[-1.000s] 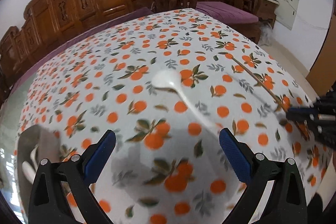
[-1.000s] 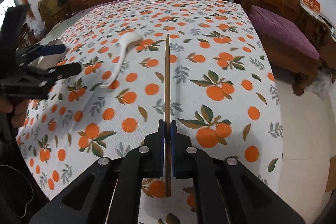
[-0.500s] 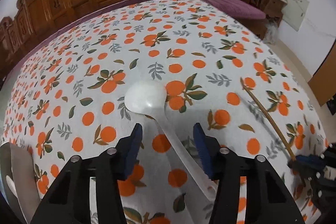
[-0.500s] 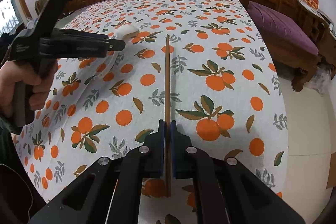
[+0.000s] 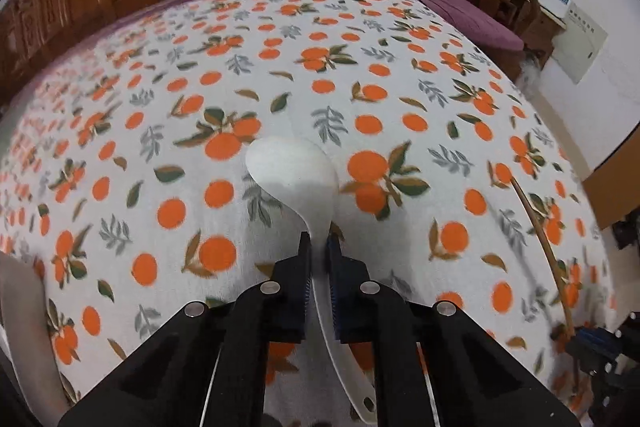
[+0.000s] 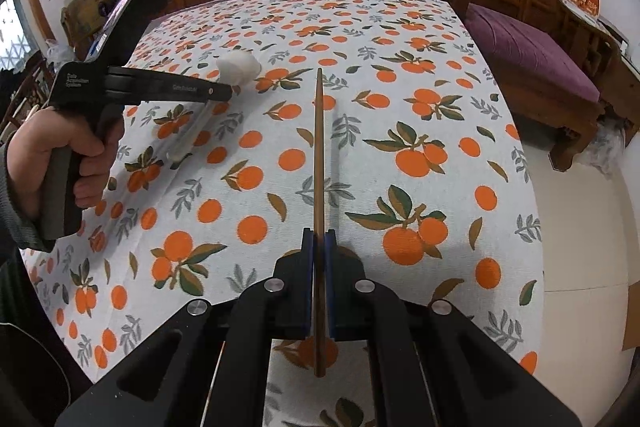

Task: Organize utensils
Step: 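Carry the white spoon to the tray with the left tool while the right tool carries the chopstick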

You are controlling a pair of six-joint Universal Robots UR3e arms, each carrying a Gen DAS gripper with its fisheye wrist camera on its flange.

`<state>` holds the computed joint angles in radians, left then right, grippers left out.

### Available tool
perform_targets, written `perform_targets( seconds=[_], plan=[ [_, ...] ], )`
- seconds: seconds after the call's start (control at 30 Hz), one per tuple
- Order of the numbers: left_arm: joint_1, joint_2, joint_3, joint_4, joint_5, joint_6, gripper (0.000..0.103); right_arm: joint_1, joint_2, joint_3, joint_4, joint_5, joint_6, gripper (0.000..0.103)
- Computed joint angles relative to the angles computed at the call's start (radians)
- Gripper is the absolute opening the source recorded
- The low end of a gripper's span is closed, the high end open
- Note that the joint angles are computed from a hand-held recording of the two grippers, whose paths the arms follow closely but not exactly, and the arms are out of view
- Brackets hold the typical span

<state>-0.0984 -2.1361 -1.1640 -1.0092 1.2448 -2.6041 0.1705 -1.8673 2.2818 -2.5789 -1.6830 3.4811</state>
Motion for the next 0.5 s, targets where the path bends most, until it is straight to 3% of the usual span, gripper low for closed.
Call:
perform_targets(
  seconds=[0.33,0.5],
  plan=[
    [0.087,0.213,-0.17,-0.006,-0.084,0.155,0.003,0.155,0.066,-0.187,0.125,-0.119,0.091,0.006],
    [0.15,0.291,-0.181,-0.076,-0.144,0.22,0.003,0.222,0.116,-0.296,0.179,-0.168,0.125,0.006]
  ],
)
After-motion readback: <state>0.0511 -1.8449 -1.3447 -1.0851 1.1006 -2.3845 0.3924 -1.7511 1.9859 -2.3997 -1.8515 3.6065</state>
